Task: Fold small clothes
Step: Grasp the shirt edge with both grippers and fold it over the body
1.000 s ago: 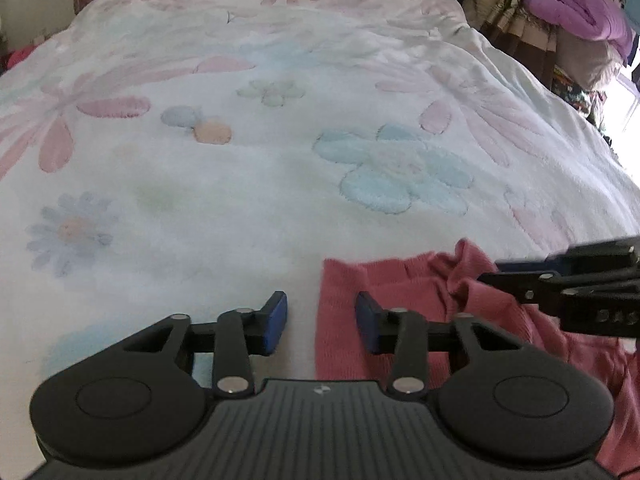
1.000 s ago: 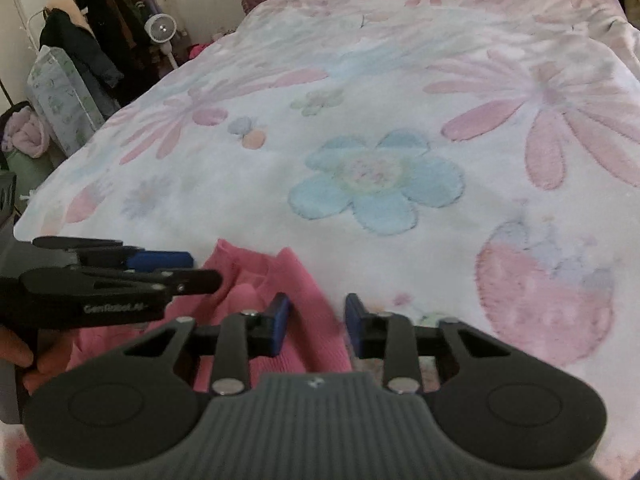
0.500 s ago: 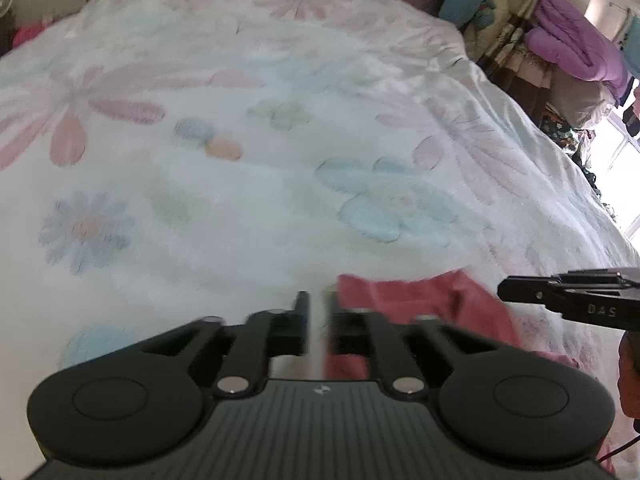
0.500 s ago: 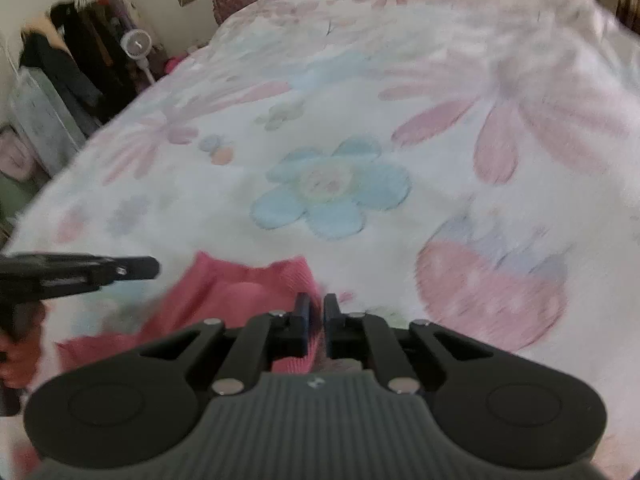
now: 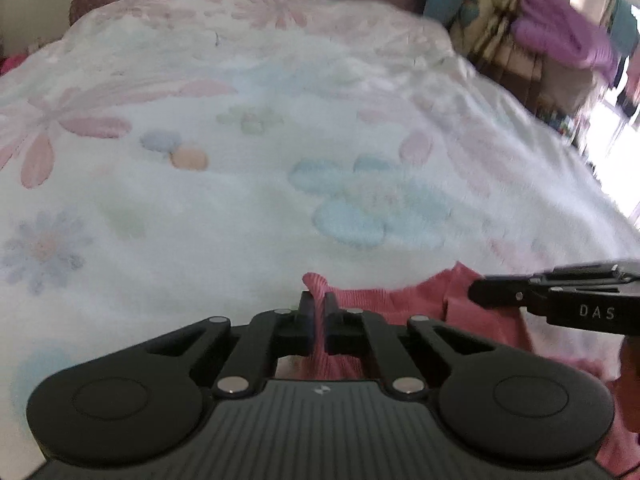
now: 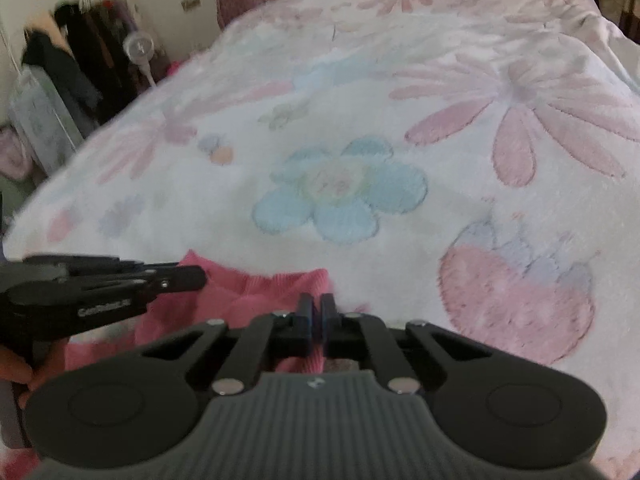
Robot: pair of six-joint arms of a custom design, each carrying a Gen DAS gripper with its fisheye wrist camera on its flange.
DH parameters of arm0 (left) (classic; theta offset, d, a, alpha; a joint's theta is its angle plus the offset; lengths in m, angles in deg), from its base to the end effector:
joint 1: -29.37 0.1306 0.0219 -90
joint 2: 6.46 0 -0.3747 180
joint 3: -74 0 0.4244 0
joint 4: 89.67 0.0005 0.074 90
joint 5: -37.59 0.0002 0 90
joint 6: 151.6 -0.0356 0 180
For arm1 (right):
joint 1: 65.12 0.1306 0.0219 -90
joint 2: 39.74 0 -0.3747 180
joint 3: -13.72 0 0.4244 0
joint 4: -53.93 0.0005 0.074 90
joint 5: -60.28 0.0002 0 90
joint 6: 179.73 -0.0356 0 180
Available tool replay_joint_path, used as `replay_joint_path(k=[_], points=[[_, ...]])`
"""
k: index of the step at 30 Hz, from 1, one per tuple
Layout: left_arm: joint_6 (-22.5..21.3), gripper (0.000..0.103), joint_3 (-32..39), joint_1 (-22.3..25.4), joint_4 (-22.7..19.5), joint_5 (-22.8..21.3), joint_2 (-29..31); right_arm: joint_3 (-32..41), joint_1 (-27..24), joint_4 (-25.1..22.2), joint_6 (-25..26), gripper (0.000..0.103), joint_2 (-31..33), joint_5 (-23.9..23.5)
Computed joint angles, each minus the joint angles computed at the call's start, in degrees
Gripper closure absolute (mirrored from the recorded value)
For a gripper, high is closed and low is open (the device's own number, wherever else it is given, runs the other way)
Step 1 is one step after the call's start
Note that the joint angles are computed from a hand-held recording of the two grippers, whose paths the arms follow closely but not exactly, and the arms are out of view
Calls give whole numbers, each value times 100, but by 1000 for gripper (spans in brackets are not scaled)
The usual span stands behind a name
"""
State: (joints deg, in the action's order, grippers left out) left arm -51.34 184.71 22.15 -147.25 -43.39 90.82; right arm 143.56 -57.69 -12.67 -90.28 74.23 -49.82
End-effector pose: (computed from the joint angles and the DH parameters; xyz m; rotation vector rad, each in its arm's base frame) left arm 0.5552 -0.0765 0.5247 0.0160 2.3538 -0.3346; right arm 0.6432 0.0957 0.5057 -0.3003 2.4255 0.4918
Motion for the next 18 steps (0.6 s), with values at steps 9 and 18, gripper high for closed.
replay_joint_path(k=[9,18], points=[[-536,100,-369,354,-237,1362,-911,-2,-304,-666,1018,103,-501,-1200],[-1721,96,-1149,-76,-1718,1346,-1875,-1442,-426,-1888,2537,103,-1912,-1235]])
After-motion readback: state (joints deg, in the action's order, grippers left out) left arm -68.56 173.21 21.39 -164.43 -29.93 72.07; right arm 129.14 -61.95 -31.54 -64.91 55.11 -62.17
